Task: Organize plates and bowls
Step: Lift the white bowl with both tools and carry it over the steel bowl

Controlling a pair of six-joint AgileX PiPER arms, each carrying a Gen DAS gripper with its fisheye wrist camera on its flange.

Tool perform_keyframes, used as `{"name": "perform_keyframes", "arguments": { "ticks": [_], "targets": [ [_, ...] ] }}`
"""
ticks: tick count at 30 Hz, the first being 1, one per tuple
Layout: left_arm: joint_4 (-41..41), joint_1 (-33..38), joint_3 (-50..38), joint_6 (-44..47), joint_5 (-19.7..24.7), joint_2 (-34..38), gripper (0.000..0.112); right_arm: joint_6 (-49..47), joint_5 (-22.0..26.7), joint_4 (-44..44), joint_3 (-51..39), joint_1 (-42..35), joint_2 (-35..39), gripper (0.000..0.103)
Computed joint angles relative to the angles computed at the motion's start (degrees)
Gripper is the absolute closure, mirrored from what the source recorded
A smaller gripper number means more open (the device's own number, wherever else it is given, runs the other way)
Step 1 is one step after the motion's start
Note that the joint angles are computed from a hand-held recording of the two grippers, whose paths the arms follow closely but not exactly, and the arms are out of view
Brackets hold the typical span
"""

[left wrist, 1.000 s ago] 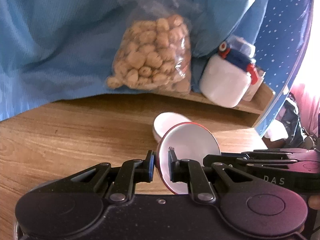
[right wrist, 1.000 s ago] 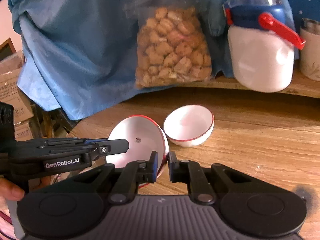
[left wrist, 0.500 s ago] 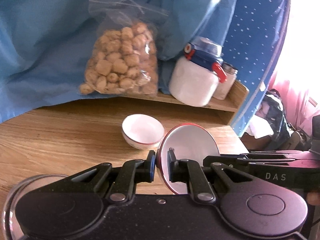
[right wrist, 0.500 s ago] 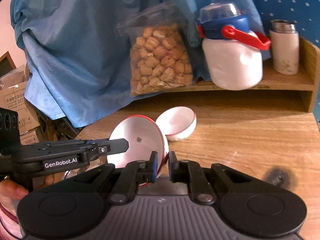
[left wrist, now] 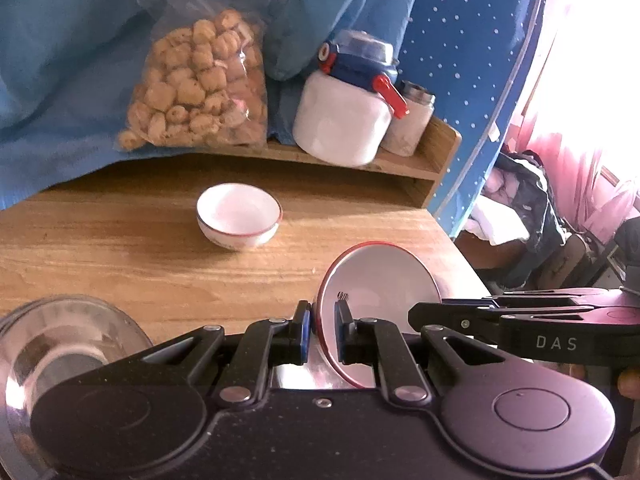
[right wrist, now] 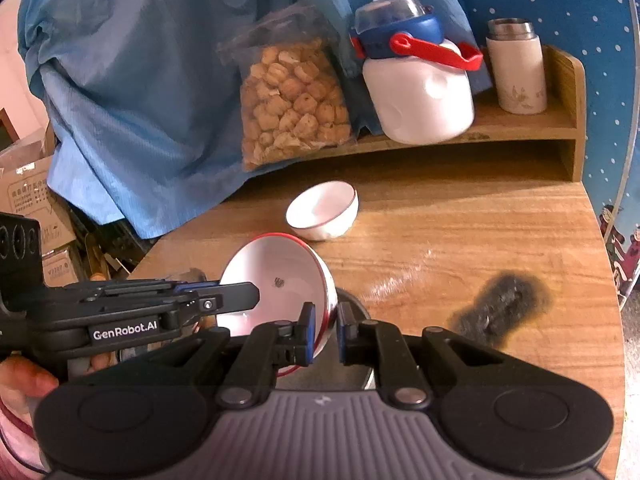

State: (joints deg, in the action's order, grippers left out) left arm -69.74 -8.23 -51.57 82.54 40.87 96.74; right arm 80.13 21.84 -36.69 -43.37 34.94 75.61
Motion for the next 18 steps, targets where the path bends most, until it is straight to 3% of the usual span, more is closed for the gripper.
{"name": "perform_keyframes", "arguments": {
  "ticks": [10,18],
  "targets": [
    [2.5,-0.5,2.5,-1.6,-1.4,-1.2,0.1,-0.1,-0.7,1.5,2.4,1.1,-1.1,0.09],
    [5.2,-0.5,1.7,-4.6,-0.8,0.0,0.1,-6.2,-1.8,7.7,2.7,-0.1,-0.5,0.09]
  ]
}}
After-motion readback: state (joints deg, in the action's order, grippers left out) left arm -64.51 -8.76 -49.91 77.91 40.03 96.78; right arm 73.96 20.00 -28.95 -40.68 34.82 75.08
